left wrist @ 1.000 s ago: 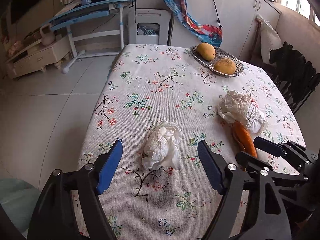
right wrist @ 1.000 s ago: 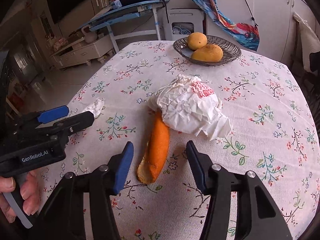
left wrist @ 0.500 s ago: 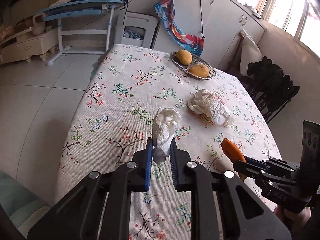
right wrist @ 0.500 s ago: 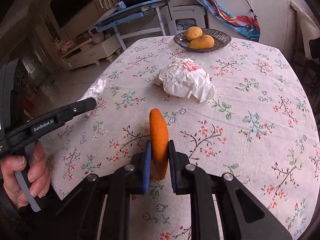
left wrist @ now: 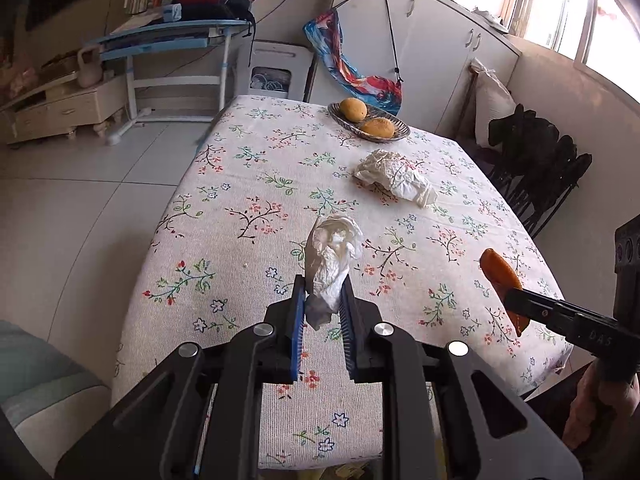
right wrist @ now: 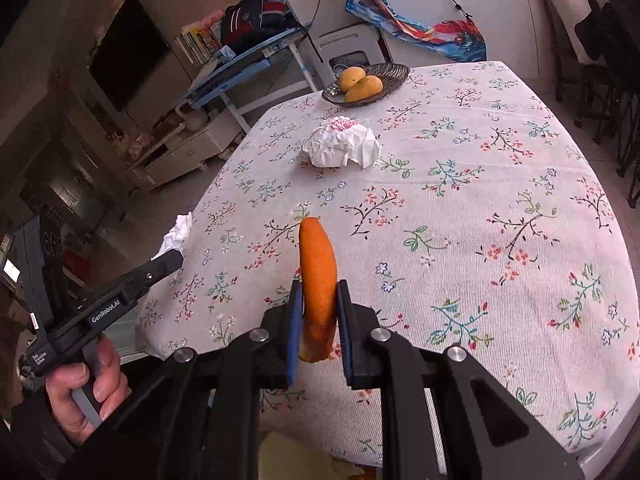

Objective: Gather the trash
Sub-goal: 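Carry the orange peel and tissue toward the yellow basin with both grippers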

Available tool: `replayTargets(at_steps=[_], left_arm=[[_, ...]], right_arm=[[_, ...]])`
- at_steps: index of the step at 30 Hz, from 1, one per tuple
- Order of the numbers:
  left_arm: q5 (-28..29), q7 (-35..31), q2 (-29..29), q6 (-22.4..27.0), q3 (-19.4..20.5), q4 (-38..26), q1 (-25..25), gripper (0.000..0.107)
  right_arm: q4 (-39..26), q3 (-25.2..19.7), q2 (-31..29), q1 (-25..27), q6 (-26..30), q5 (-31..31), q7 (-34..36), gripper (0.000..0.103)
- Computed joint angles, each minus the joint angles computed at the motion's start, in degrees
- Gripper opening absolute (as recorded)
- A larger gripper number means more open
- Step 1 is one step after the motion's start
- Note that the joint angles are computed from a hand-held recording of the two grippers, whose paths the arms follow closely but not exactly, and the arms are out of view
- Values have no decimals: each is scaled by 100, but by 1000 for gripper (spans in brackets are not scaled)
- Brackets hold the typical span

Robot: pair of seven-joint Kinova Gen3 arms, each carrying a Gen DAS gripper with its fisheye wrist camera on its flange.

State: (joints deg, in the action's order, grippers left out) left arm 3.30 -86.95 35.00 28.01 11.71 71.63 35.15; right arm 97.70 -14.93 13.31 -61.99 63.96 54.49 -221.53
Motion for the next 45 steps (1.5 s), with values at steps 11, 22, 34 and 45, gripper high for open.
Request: replayTargets(at_steps=[11,22,34,45], left_arm=[[-358,592,-453,-564,-313,808,290,16],[-820,875,-721,-833,-508,1235,568,16],[-1065,979,-812,-933,-535,1413,682,16],[-1102,940,-878,-1012,-492,1547,697,16]], right_arm=[[125,-136,46,-434,334,427,-677,17],[88,-157,144,-616,439,580,-875,17],[132,-175,160,-676,399,612,-1073,17],[56,-175,240,-777,298,603,-1091,18]])
